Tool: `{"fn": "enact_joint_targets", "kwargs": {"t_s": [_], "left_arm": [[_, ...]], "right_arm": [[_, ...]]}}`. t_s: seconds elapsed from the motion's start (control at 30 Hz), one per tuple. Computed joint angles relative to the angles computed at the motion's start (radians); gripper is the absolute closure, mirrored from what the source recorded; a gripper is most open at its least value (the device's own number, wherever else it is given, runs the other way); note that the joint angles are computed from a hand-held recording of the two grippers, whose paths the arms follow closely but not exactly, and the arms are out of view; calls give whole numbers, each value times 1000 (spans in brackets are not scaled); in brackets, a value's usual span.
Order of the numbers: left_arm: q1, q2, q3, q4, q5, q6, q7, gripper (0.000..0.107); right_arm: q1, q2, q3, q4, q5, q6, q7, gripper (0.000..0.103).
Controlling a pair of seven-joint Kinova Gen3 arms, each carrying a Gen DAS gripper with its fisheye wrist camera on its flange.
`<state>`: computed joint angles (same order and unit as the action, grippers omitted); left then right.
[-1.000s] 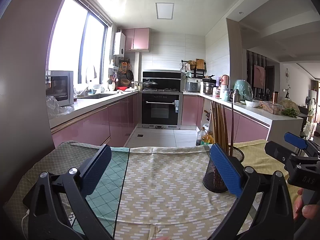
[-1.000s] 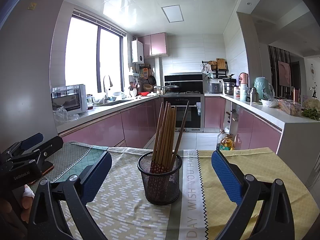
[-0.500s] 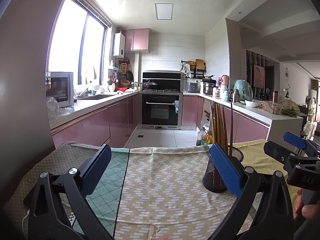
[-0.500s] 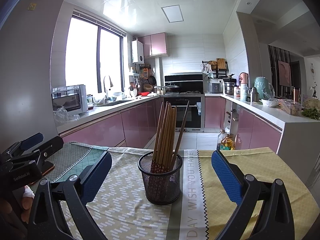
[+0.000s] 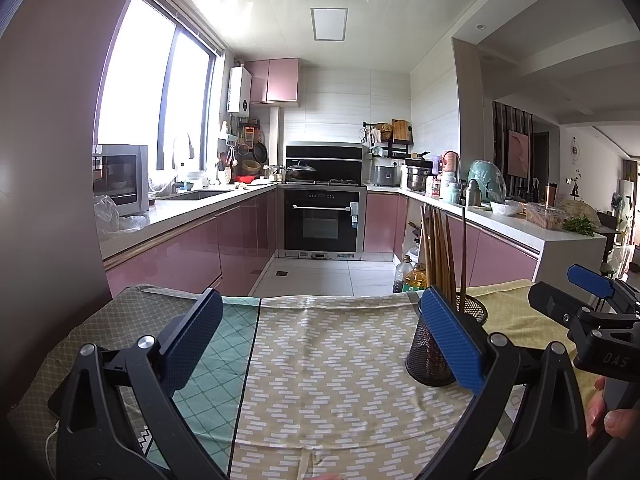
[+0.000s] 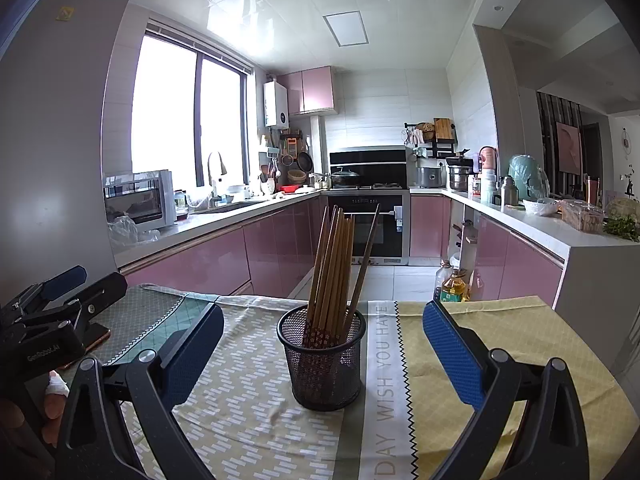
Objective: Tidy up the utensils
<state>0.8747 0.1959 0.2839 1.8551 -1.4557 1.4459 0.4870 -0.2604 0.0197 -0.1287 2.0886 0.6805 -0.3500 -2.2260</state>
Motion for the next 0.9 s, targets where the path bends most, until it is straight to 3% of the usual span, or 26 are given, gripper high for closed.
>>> {"fn": "enact_joint_targets", "kwargs": {"t_s": [0.9], "left_arm": [[-3,-1,1,-1,2,-2,-5,10]], "right_arm": [[-2,-1,1,1,-3,-2,1,6]]}}
